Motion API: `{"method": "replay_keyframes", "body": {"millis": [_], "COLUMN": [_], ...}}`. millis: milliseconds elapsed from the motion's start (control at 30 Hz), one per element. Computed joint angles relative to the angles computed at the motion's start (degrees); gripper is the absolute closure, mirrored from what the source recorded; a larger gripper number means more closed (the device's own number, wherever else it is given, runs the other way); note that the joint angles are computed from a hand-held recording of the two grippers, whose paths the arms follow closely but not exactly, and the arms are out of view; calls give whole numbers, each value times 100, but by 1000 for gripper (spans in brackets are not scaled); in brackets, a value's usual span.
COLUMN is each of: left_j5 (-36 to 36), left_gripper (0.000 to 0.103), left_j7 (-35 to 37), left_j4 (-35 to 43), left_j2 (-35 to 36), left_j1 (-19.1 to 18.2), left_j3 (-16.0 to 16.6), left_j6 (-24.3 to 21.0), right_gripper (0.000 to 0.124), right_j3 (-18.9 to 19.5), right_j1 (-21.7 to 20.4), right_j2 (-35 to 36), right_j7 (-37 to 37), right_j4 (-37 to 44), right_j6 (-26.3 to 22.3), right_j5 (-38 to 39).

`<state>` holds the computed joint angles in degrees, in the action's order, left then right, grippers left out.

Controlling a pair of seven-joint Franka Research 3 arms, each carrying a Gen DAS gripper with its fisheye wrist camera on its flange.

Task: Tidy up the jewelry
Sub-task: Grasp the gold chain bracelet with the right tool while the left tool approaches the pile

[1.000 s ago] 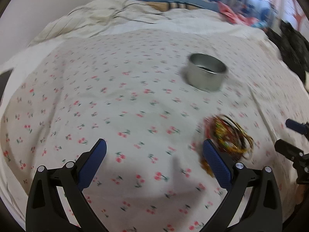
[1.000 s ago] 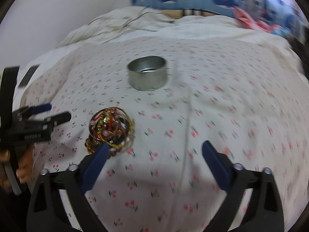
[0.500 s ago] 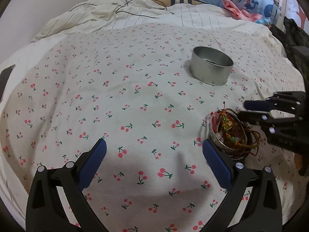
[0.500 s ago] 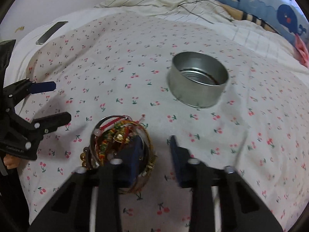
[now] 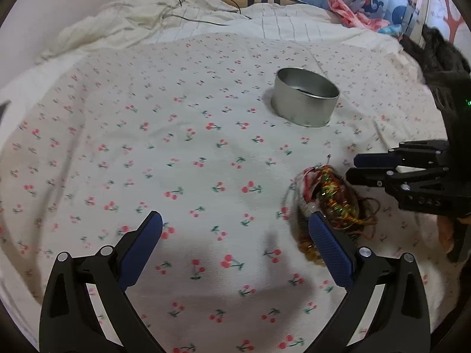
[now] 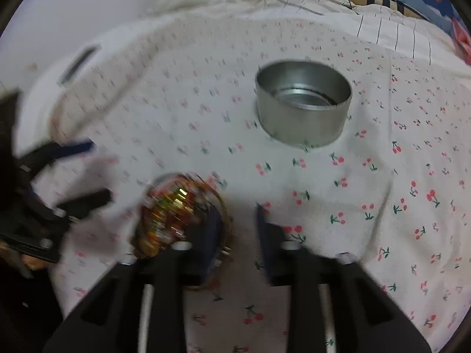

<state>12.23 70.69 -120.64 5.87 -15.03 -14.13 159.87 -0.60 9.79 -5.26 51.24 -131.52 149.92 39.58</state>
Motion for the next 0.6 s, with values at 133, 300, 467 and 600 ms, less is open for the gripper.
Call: {"method": "replay_keyframes", "body": {"millis": [133, 300, 467, 600], "left_j5": [-727, -608, -1277, -2034], "left_gripper": [7, 7, 7, 7], "left_j7": [406, 230, 779, 1596], "left_j4": [68, 107, 196, 581], "left_j2": [84, 136, 221, 516], "left_j1": [100, 73, 214, 299], "left_j3": [-90, -58, -243, -469], "left_j6": [16, -16, -4, -98], "right_gripper": [95, 120, 121, 121], "right_j3": [74, -9, -29, -47], "right_j1": [39, 42, 47, 38], "right_j2": [31, 60, -128, 1], "right_j7": [-6, -367, -601, -498], "right_j4": [9, 112, -3, 86], "right_j6": [54, -356, -264, -151], "right_j5": [-256, 203, 563, 595]}}
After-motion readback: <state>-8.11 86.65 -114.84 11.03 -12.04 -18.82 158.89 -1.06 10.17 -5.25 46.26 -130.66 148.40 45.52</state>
